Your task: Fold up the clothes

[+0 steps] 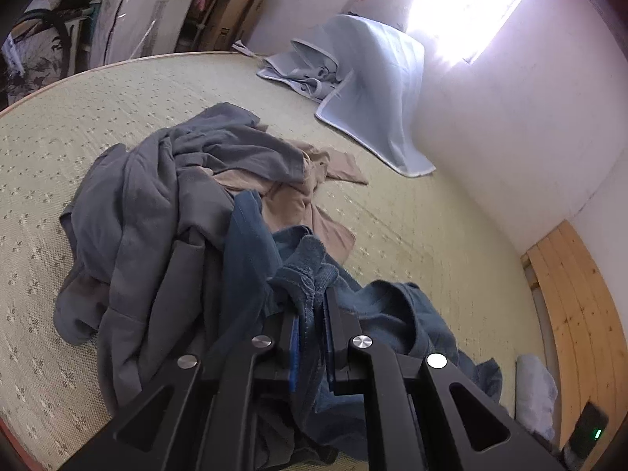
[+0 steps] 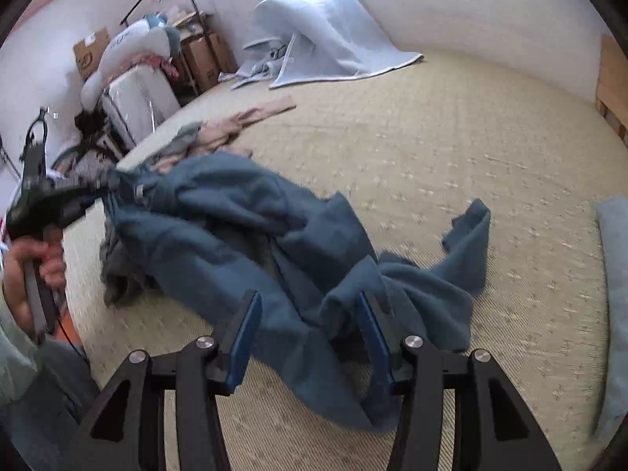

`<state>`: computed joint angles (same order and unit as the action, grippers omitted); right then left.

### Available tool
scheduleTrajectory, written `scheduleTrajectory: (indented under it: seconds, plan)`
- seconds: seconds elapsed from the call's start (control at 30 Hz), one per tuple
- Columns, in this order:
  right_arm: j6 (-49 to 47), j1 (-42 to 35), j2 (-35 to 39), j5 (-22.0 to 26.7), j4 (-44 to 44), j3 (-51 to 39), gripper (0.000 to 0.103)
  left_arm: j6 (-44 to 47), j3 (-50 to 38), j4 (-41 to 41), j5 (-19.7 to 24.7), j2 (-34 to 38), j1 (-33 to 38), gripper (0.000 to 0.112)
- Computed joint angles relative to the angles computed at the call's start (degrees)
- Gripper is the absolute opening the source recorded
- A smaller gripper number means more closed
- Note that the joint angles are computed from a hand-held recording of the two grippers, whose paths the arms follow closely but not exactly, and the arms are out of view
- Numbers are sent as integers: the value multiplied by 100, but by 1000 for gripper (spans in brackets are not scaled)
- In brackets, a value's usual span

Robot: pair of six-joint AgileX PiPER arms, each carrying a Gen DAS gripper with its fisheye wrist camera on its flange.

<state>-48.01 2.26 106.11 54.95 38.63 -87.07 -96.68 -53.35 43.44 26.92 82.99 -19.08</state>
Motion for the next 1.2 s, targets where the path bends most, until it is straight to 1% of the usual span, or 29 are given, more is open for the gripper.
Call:
scheduleTrajectory:
  seconds: [0.07, 0.13, 0.2, 0.27, 0.37, 0.47, 0.63, 0.77, 0.87, 0.97, 1.0, 1.03, 1.07, 1.1, 1.13, 1.17, 1.2]
  plan:
    - [103, 27, 156, 51, 245, -231, 54, 121, 22, 12, 36, 11, -18, 9]
    - [15, -51, 300, 232, 754, -425, 54, 323, 56, -90, -8, 14, 42, 9]
    - [-23, -132, 479, 466, 1341, -619, 54, 538, 108, -255, -66, 2, 122, 9]
    - [98, -118, 598, 470, 1611, -780, 56, 964, 172, -614, -226, -9, 249, 9]
    - [635, 173, 731, -75, 1086, -948, 57, 1334, 205, -807, -279, -22, 275, 9]
    - [1413, 474, 960, -489, 300, -1211, 57, 1620, 266, -918, -374, -77, 280, 9]
    - [2771, 854, 1573, -832, -941, -1746, 57, 2287, 437, -1461, -620, -193, 468, 9]
    - [3445, 1039, 2029, -744, -1557, -2257, 57, 2837, 542, -1917, -703, -280, 620, 9]
    - [3560, 1121, 2232, -732, -1684, -2411, 57, 3293, 602, -2344, -751, -351, 741, 9]
    - [3555, 1177, 2344, -688, -1756, -2509, 57, 3483, 601, -2499, -760, -372, 792, 9]
    - [3464, 1192, 2310, -722, -1721, -2452, 53, 3499, 592, -2508, -751, -372, 798, 9]
    - [3371, 1207, 2274, -756, -1684, -2391, 41, 3509, 583, -2514, -742, -372, 803, 9]
    - [3261, 1220, 2227, -785, -1633, -2333, 32, 3528, 573, -2526, -733, -372, 811, 9]
    - [3152, 1234, 2178, -813, -1583, -2274, 11, 3538, 565, -2531, -724, -372, 816, 9]
    - [3070, 1272, 2079, -888, -1601, -2164, 3, 3439, 554, -2431, -685, -376, 810, 9]
    - [2976, 1306, 1982, -958, -1604, -2060, 3, 3374, 551, -2362, -669, -378, 816, 9]
    - [2676, 1296, 1900, -958, -1377, -1973, 3, 3313, 548, -2296, -652, -380, 823, 9]
